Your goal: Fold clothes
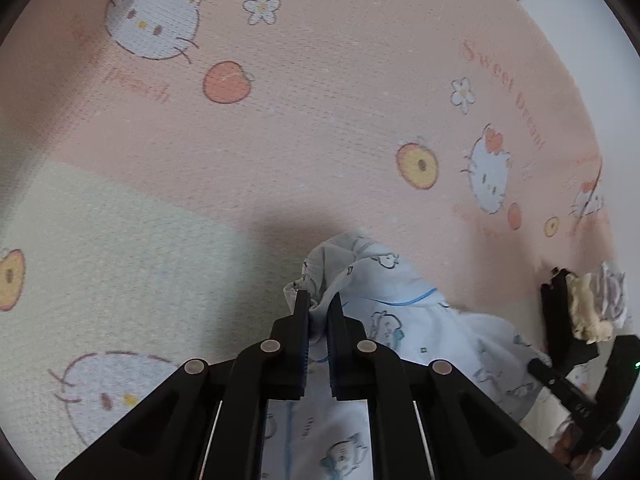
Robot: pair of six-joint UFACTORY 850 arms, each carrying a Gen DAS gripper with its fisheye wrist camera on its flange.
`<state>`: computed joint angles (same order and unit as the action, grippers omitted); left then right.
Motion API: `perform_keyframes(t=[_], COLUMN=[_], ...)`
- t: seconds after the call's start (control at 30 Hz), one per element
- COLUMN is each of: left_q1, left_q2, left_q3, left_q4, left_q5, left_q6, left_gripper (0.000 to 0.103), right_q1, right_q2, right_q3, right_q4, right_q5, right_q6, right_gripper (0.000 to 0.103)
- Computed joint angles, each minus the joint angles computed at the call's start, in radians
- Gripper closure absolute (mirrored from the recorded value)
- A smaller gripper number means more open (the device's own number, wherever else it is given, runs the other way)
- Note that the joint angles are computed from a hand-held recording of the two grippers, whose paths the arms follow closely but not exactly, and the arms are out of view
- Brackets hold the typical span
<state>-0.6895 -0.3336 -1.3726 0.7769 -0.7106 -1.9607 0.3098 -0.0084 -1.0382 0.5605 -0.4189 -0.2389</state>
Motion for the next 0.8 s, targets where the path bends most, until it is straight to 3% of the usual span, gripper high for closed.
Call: perform_keyframes(t=[0.13,0.33,0.53,0.7,0.8], left_q1=[0.007,0.015,0.011,0.005,0.012], left_q2=[0.011,0.024,0.015,-0.012,0.016], left_q3=[0.036,0.077,0.076,0.042,0.066], left_q4=[-0.048,-0.105,-0.142,-0.146,-0.151], left_q5=[0.021,0.017,-0.024,-0.068,-0.019], left_q6=[-0.023,0.001,0.071,0.134,0.100], left_gripper=[0.097,0.097,0.097,0.096,0.095], right_q1=[0.002,0.013,0.009,0.012,0.003], right_q2=[-0.018,-0.053,-0.100,-0.117,-0.109], right_q3=[-0.013,-0.041,-0.071,-0.082,-0.076], right_q4=[-0.028,-0.235,-0.346,-0.358,-0.306], right_q5=[-0.022,-0.066,-0.142,-0.161,-0.159], right_q6=[0.028,0.220,0.358,0.358,0.312], right_gripper=[0.091,0.091,0.091,0.091,0.089])
